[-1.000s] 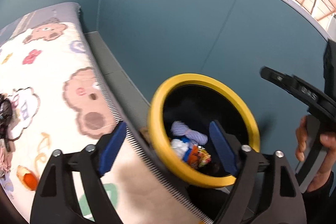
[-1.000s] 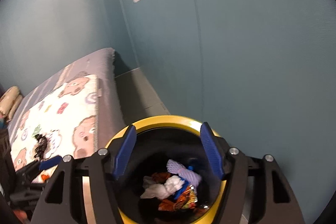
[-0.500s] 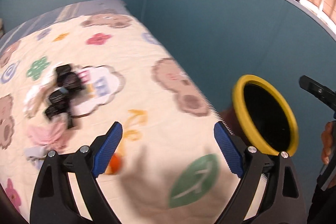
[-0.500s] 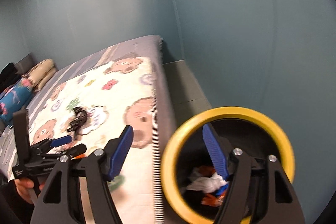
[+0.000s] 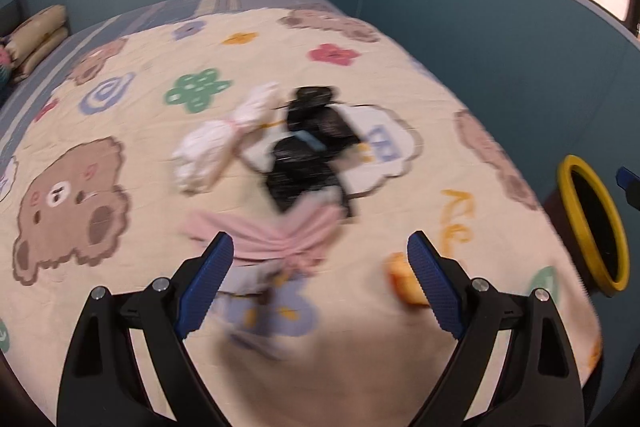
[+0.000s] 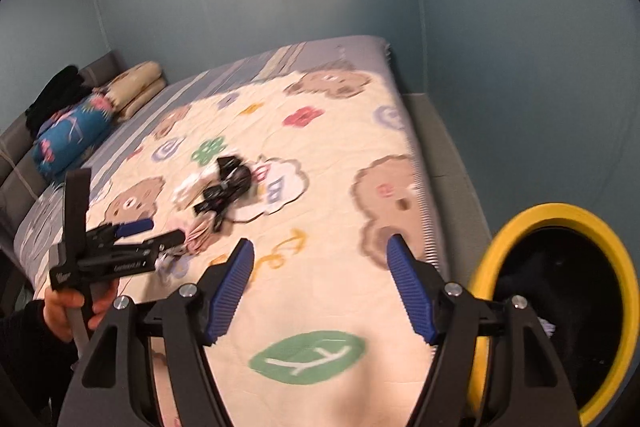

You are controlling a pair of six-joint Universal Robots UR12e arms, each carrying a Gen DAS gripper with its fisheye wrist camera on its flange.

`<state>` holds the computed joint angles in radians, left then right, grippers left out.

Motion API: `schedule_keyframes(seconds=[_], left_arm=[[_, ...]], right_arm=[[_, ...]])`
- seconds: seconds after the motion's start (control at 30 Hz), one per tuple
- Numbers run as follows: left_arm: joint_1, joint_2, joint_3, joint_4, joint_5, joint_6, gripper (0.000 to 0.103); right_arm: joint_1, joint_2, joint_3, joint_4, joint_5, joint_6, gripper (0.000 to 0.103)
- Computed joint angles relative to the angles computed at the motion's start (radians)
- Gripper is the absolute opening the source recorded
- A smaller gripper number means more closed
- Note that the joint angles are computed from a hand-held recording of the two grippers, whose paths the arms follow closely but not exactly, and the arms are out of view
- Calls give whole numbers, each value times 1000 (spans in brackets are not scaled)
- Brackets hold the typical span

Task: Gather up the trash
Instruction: 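Withdraw both tools from the bin back over the bed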

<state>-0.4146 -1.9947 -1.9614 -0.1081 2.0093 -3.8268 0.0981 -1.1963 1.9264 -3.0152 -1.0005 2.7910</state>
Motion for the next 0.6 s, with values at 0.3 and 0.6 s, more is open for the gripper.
schedule_keyframes(seconds=[0.3,0.6], left_arm=[[63,18,-69,13,-56,-77,85],[93,-6,-73,33,-115,-118,79]], right_arm=[[74,39,-25,97,-18,-65,66],[132,94,-74,167,-92,-123,66]])
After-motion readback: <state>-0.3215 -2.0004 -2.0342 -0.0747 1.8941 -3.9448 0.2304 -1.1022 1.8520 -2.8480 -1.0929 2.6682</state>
